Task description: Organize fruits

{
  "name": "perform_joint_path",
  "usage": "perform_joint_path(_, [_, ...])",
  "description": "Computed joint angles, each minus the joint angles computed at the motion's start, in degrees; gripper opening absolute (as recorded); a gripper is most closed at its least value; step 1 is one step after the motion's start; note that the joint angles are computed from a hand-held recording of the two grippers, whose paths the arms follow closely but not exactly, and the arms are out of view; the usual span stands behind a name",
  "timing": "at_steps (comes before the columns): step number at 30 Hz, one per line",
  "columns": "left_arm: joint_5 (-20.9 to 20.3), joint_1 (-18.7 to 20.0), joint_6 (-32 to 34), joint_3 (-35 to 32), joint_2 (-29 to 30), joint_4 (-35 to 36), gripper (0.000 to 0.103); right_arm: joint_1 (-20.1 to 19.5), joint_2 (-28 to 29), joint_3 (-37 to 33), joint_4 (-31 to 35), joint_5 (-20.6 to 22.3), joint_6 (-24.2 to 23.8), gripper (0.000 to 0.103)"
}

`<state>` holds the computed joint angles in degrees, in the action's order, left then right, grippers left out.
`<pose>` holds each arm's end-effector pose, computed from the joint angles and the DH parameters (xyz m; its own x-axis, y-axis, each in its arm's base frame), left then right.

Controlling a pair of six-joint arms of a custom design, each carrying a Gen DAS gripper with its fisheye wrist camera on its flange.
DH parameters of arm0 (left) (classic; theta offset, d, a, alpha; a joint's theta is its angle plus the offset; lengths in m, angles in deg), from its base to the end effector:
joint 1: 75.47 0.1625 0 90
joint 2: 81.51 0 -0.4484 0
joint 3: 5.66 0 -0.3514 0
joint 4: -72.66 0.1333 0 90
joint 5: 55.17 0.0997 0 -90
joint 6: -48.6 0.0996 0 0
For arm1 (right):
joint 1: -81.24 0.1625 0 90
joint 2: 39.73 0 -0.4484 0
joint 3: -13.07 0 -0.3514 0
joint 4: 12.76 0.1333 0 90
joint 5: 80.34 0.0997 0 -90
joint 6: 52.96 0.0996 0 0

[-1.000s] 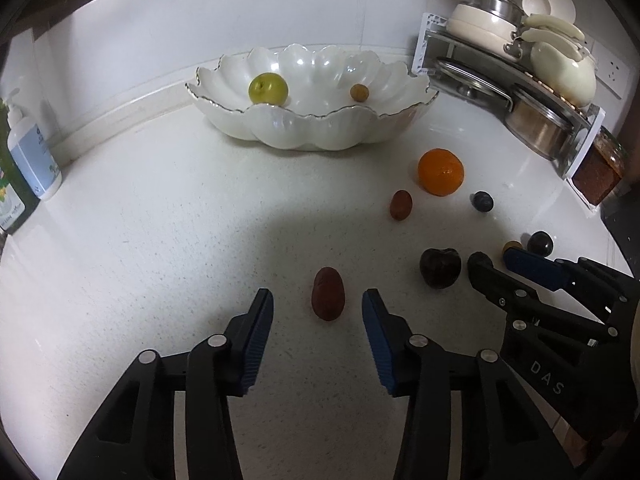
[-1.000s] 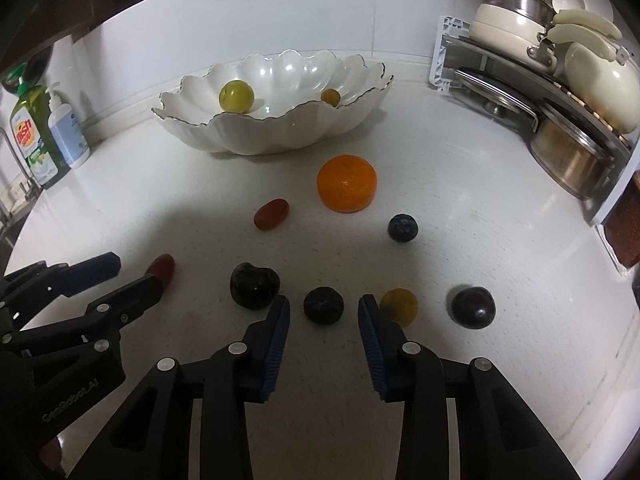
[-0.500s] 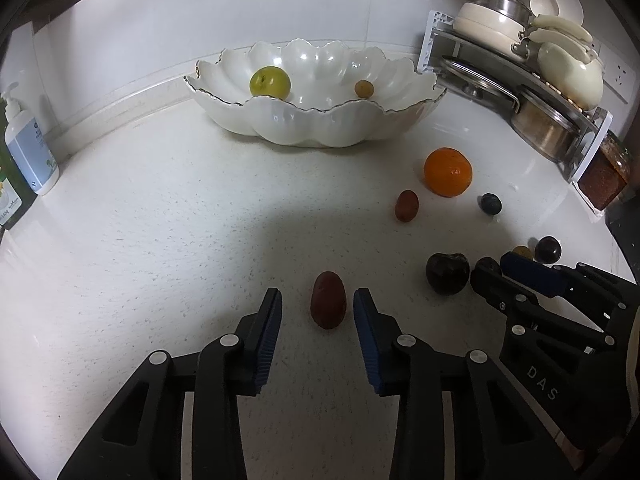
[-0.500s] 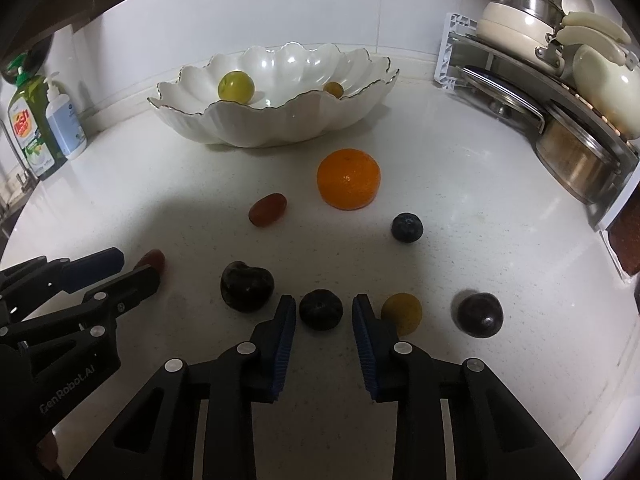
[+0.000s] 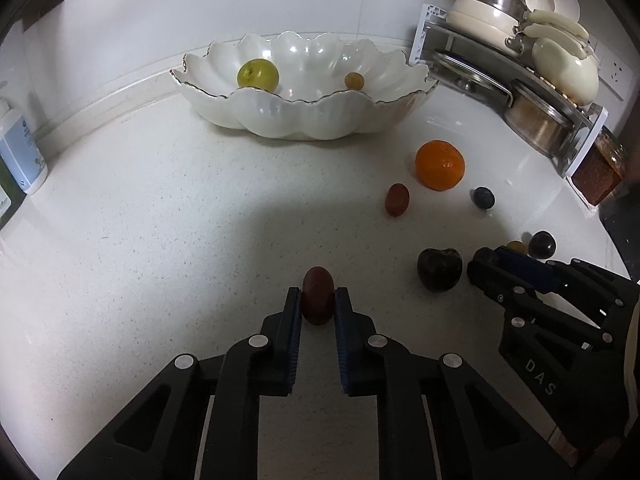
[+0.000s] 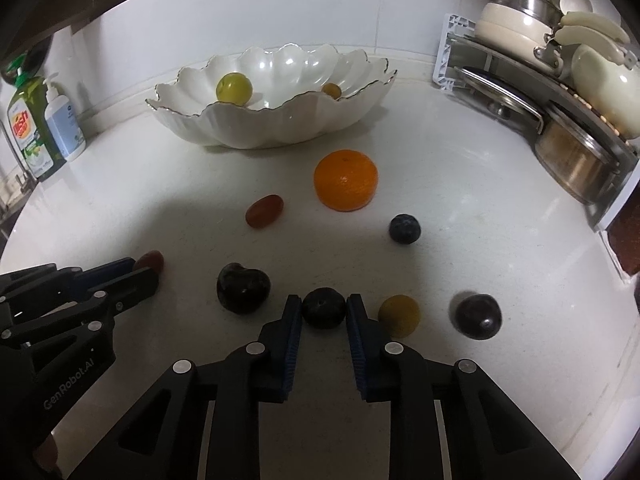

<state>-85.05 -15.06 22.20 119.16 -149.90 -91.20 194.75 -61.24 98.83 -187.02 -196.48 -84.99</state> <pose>-0.0408 -0.5167 0.2691 -0.7124 -0.3508 -0.6078 0.1723 0.7521 -0.6361 0.3589 -0.6008 -0.0395 -0.5501 -0.6434 0.5324 -0.7863 0.6139 -0.0705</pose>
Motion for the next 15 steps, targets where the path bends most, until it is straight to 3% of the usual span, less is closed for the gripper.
perform_joint_path(15, [2.3,-2.8,2.7,1.0,-2.5,-2.6,0.017,1.3,-2.4,1.3,-1.4,2.3,0.4,0.024])
